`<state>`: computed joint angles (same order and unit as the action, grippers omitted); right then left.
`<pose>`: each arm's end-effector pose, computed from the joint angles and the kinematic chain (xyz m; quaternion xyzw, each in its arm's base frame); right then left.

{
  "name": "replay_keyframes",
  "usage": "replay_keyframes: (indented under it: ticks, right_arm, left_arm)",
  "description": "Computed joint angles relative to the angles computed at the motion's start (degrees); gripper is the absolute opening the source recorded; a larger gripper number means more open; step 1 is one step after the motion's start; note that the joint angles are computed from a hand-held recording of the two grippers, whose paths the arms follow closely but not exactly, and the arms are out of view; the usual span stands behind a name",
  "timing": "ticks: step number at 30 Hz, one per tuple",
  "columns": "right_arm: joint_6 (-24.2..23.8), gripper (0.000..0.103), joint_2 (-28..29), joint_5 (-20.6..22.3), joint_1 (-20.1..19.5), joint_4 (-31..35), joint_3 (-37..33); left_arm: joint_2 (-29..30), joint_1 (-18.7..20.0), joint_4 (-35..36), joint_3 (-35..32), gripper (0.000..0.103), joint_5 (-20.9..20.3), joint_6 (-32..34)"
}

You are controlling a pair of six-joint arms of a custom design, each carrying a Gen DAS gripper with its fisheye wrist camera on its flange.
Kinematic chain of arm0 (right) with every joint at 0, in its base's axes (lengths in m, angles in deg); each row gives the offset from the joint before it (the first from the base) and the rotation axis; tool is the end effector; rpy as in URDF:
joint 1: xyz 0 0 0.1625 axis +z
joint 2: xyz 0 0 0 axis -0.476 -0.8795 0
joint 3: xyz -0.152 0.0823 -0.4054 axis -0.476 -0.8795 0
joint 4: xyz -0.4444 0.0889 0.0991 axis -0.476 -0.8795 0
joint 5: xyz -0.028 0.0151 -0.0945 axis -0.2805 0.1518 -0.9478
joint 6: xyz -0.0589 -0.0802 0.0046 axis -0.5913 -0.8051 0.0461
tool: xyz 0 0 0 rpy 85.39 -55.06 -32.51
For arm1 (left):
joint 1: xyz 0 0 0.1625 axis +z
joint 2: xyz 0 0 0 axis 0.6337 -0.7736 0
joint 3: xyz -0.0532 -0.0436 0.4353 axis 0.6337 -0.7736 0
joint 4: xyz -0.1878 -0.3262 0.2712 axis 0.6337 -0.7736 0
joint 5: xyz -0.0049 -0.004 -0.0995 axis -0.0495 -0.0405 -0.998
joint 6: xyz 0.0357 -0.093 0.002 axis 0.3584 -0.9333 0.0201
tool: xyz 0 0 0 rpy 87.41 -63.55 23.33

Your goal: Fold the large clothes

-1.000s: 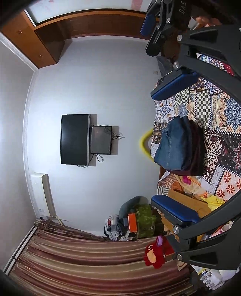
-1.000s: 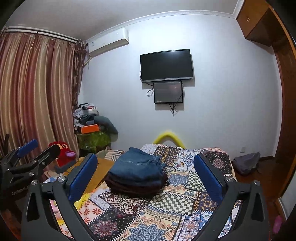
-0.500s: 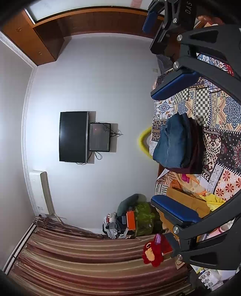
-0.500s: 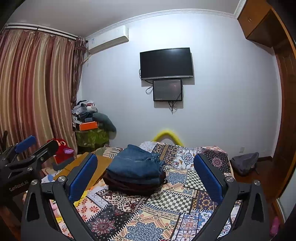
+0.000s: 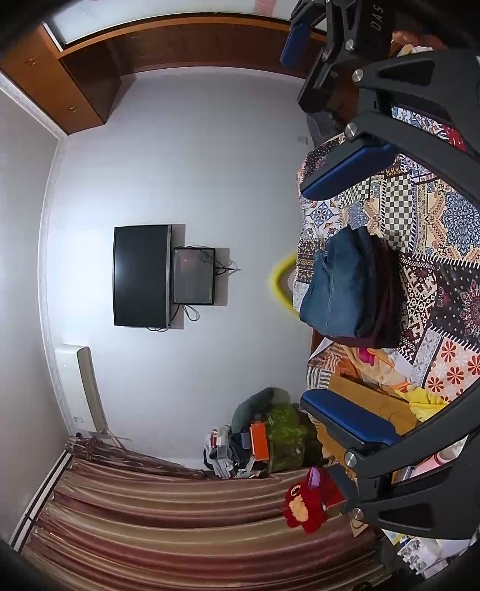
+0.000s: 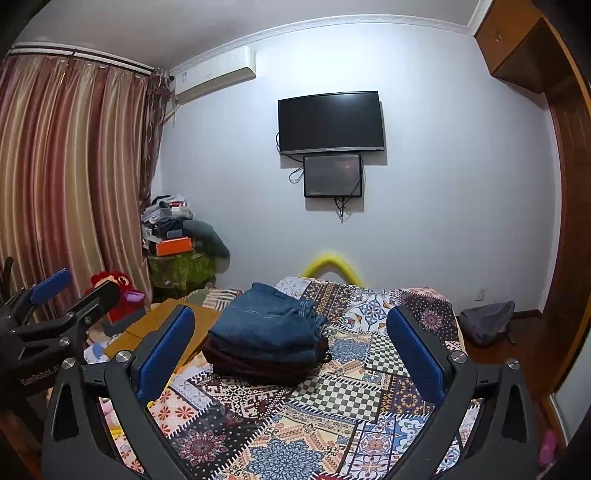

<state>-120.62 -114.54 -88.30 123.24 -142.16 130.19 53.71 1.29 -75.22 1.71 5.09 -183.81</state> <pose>0.2239 -0.8625 0.4924 0.4226 -0.7766 0.4577 0.0939 -0.5298 -0.7504 0.1531 0.1272 0.6361 -0.6576 0.3831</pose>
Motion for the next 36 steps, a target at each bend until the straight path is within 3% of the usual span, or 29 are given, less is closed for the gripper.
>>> replay_keyframes:
  ticks: [36]
  right_arm:
    - [2.03, 0.103, 1.15, -1.28, -0.26, 2.01, -2.28]
  left_arm:
    - [2.18, 1.00, 12.32, -5.53, 0.103, 0.11, -9.85]
